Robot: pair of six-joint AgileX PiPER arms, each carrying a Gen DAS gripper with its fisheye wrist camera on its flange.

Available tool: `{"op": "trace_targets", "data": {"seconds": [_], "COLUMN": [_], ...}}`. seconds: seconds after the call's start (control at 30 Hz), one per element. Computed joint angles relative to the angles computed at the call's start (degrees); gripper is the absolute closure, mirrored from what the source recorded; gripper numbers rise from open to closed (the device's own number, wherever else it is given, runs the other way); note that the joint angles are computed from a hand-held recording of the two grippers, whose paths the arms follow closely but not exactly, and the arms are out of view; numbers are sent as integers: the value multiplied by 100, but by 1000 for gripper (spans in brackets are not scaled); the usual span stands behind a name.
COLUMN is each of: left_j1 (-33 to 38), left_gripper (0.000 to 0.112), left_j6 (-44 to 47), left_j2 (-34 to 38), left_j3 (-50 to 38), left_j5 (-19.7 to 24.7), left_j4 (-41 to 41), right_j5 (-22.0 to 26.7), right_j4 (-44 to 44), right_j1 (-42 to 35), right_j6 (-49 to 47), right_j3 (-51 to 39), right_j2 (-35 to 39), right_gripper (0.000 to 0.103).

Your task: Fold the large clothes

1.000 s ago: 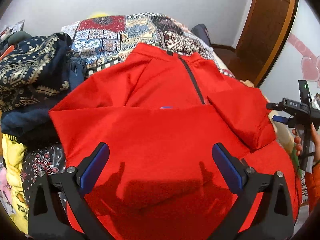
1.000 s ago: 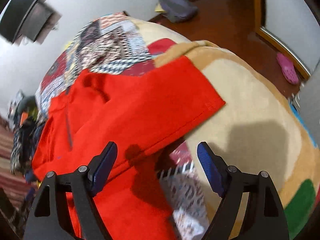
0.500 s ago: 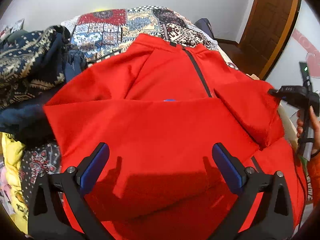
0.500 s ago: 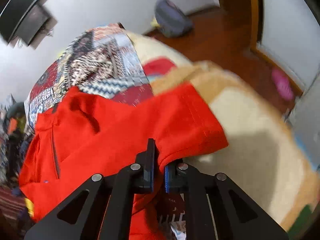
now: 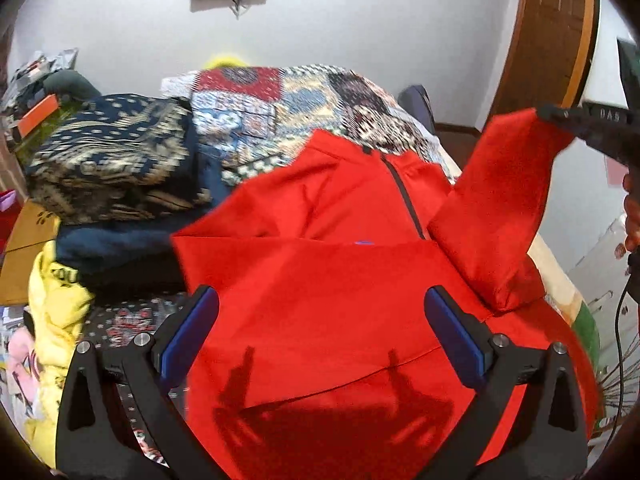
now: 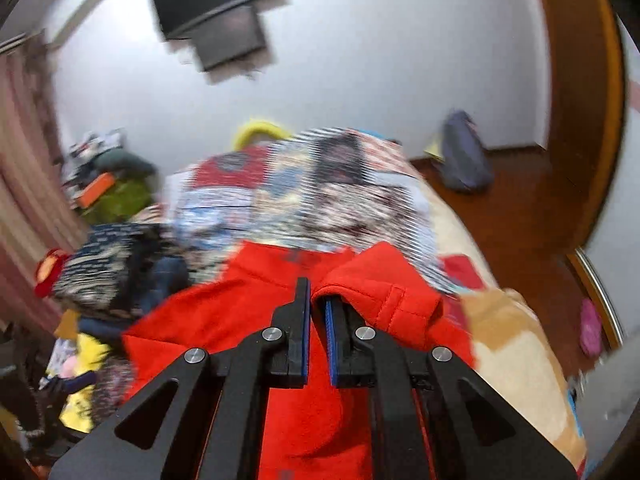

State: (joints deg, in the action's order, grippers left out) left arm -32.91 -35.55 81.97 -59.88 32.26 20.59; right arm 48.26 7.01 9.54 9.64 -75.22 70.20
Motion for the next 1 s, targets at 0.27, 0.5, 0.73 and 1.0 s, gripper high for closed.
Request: {"op": "trace_targets", "data": {"seconds": [0.27, 0.5, 0.73, 1.0], "left_j1": [898, 1739, 2097, 2238], "left_gripper": [9, 9, 9, 9], "left_j6": [452, 1235, 1506, 2765], "left_j2": [-1028, -1379, -1394, -767], "left_j3": [785, 1444, 1840, 1493], "left_j5": [12, 5, -61, -325], "left_j4": [-414, -1016, -1307, -2967], "right_j5": [-10, 112, 413, 132], "right_j4": [52, 713, 842, -105], "right_j1": [1874, 2750, 3066, 2469], "right_j6": [359, -106, -110, 206], "right_j3": [-847, -924, -958, 76], "right_j2": [1154, 2301, 2567, 1254], "right_gripper": [97, 97, 95, 42]}}
